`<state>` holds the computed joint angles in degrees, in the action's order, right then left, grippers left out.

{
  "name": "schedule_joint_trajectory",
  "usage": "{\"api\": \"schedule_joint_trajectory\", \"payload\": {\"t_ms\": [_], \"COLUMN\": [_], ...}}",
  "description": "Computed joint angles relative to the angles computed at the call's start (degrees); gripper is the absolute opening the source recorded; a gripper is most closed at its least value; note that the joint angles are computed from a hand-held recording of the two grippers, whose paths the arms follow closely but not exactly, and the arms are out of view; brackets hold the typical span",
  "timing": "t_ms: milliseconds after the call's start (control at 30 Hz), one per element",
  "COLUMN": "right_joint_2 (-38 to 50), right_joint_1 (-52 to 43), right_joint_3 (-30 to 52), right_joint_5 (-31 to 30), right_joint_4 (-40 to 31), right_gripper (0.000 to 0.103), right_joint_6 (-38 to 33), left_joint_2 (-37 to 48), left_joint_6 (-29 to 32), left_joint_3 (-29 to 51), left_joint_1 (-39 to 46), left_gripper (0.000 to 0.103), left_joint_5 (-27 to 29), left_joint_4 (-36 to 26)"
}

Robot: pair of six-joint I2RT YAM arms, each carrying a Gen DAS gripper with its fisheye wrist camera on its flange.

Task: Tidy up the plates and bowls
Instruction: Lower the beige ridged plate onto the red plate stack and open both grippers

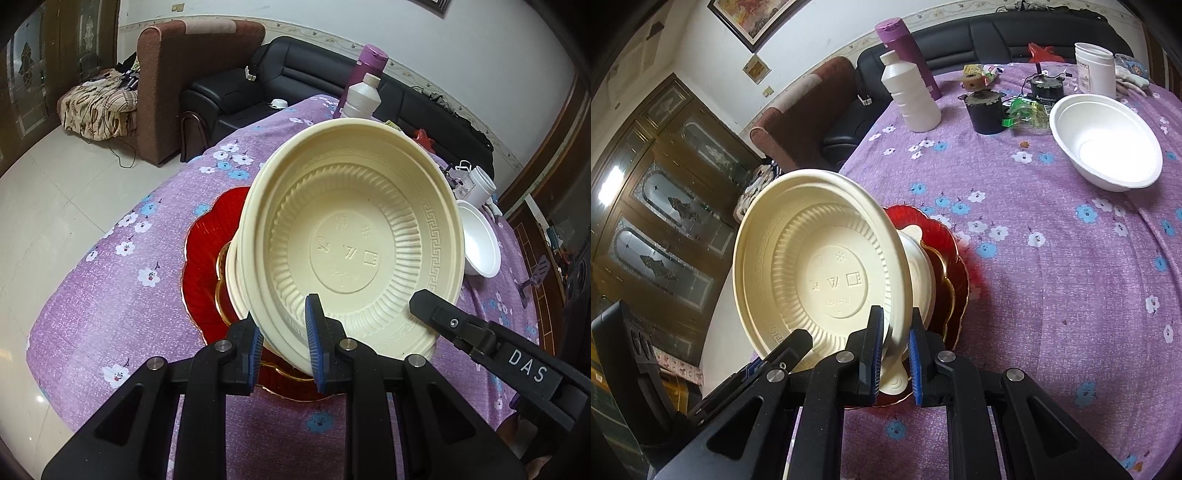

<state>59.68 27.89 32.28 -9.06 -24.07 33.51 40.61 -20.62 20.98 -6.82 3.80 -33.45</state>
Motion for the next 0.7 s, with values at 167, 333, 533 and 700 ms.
{"api": "schedule_joint_trajectory", "payload": {"t_ms": [167,333,533,700], "right_joint_2": [0.6,1.3,1.7,1.9], "right_joint_1": [0.5,0.1,0.1,0.1], "right_joint_3": [0.0,-0.1,0.2,0.2], "right_joint_5": [0.1,-0.4,-0.4,-0.5], "right_joint_4": [-0.1,0.2,0.0,0.0], "right_gripper": [0.012,0.012,0.012,0.012], "right_joint_6": [0.4,0.5,0.4,0.5], "left_joint_2": [0.3,1.0,1.4,1.5], "left_joint_6": [0.4,0.6,0.4,0.6], "left_joint_3": [-0.6,-0.7,-0.6,-0.6], "left_joint_1": [0.6,0.6,0.5,0.7], "left_gripper": [0.020,0.020,0.020,0.020], "left_joint_5": [0.6,0.7,0.6,0.9], "left_joint_4": [0.2,0.7,0.8,0.8]}}
